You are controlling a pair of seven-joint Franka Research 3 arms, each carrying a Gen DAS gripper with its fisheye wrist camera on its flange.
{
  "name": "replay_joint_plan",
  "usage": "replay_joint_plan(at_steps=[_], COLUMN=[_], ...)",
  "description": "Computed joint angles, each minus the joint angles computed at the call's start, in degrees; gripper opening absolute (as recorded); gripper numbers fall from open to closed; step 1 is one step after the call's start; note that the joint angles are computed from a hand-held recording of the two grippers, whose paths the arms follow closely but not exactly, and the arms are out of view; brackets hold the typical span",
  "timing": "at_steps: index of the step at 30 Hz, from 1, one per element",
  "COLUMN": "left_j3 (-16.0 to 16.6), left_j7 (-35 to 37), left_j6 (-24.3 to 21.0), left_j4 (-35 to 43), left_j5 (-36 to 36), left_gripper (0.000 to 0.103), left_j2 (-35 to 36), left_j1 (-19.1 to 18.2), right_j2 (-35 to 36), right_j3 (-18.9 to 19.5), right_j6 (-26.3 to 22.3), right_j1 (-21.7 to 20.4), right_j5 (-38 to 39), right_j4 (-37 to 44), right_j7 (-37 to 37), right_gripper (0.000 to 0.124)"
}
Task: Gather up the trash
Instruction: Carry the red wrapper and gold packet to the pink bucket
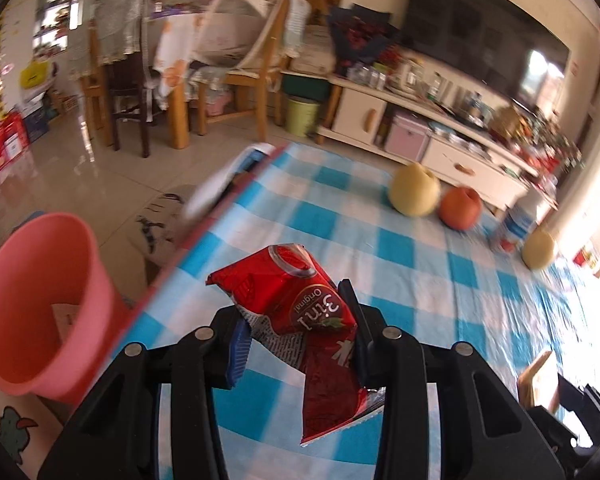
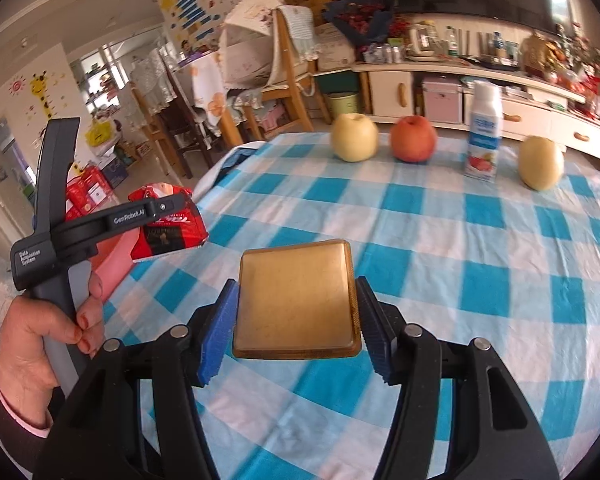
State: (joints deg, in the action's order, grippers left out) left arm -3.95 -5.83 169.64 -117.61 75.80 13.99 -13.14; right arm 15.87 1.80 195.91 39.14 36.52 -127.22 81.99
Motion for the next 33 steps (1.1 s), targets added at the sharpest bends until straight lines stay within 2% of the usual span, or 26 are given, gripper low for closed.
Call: replay_joint_plan(at_steps=[3,7,11,16,33], left_j3=[0.9,0.9,0.5,0.0,1.4], left_j7=[-3.7,-7.9,-10.8,-12.5,-18.0], left_j6=[-0.9,-2.8,-4.1,-5.8,-3.3], left_j4=[-1.1,-2.8,-4.6,-6.7,-12.0], left_j5=[2.5,5.4,7.1,8.3,10.4], left_gripper=[0.041,0.041,0.041,0.041,0.041], left_j2=[-1.7,-3.9,-6.0,-8.2,-11.7], left_j1=[0.6,2.8,5.5,8.4,16.8], right_j2=[1.7,4.2,7.6,11.7,28.3], right_j3=[-4.5,-10.2,-11.9,-10.6,-3.4], right_j6=[-2.4,-6.0,-9.4,-13.0,-26.2], right_j1=[5.2,11.1,13.1,12.2,8.1], right_j5=[1.5,-0.8,-5.1,-9.9,-25.0], right_j4=[4.2,9.3,15.4,22.9,52.6], right_j7=[-2.2,-1.3,1.0,4.0,12.4], right_gripper=[0.059,0.059,0.059,0.059,0.059])
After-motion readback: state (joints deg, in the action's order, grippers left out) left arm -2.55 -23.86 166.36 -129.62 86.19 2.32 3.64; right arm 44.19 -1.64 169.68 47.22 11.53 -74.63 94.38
